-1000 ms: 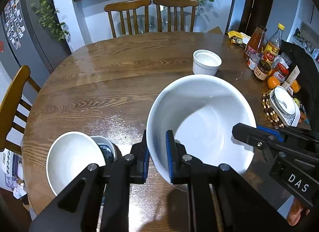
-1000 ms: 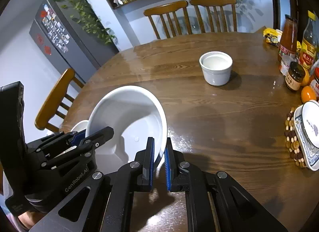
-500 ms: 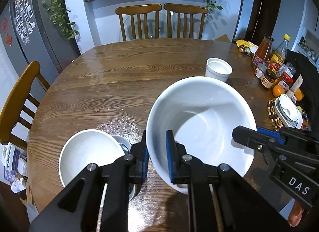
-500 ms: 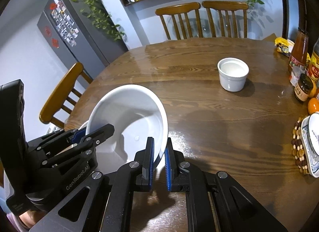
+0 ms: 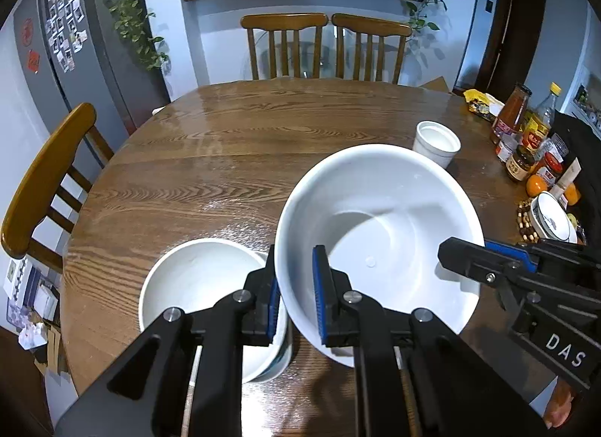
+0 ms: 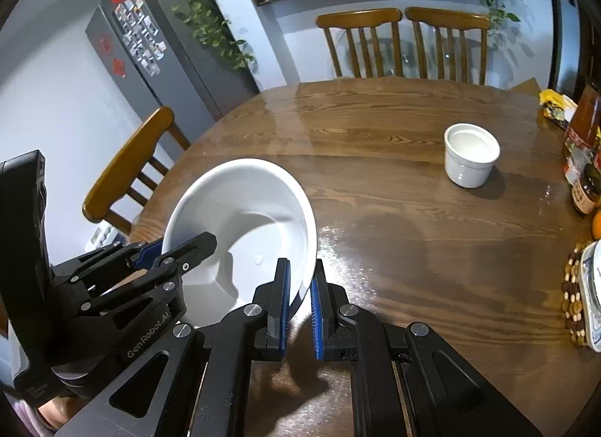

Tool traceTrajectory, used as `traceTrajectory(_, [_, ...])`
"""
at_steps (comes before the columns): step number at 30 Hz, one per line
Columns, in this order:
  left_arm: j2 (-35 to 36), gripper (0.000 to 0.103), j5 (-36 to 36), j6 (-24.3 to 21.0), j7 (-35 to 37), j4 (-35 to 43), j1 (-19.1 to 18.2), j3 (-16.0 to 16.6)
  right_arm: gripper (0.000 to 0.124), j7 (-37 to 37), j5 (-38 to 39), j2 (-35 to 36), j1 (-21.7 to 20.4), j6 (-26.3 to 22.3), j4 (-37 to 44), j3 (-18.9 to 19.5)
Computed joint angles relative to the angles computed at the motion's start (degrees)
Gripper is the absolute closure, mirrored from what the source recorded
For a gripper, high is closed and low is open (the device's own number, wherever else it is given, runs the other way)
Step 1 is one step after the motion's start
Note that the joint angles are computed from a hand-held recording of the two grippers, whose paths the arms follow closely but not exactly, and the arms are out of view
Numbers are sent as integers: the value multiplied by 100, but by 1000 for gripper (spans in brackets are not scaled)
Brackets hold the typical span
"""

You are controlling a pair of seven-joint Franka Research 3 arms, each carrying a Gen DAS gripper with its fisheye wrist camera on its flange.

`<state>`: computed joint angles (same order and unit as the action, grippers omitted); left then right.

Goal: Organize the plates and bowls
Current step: 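Carry the smaller white bowl with the left tool and lower it into the large bowl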

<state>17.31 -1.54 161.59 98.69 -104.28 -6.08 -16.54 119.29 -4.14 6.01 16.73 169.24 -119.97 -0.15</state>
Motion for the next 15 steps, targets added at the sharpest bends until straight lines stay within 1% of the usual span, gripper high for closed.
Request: traceTrajectory(15, [-8,90,140,-25,-350,-54,126,201,112,-648,454,535,181,-329,712,122])
